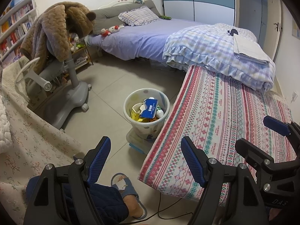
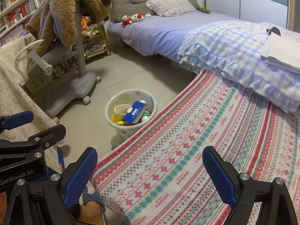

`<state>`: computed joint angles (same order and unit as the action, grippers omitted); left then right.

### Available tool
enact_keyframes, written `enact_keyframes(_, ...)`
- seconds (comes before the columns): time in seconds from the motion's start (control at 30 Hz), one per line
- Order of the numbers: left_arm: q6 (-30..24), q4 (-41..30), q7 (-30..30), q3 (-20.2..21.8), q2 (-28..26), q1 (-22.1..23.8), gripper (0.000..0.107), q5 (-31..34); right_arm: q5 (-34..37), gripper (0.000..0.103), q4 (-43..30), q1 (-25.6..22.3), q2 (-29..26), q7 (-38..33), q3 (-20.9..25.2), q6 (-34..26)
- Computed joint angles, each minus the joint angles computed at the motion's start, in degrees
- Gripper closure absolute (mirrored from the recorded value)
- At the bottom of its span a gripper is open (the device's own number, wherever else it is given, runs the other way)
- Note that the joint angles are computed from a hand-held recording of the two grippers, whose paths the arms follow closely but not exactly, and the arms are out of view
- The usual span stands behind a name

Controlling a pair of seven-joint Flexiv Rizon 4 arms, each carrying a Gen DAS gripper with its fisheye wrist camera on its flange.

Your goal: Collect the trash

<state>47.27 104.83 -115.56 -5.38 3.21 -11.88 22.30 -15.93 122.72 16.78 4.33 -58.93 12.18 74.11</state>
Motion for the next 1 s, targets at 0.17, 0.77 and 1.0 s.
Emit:
enact_keyframes(0.17, 0.22, -0.03, 0.47, 0.09, -0.06, 0.09, 0.027, -0.21, -0.05, 0.008, 0.00, 0.00, 0.00, 0.08, -0.01, 0.00)
enact_keyframes(0.77, 0.37, -0.32, 3.07, 0.58, -0.69, 0.53, 0.027, -2.06, -0.78, 0.008, 0.37, 0.03, -0.26, 1.32, 0.18, 0.22)
enact_keyframes(1.0, 0.05, -0.59, 3.38, 0.66, -1.05, 0.44, 0.027, -2.28, -0.78, 0.008, 0.22, 0.20, -0.39, 1.47, 0.08, 0.04)
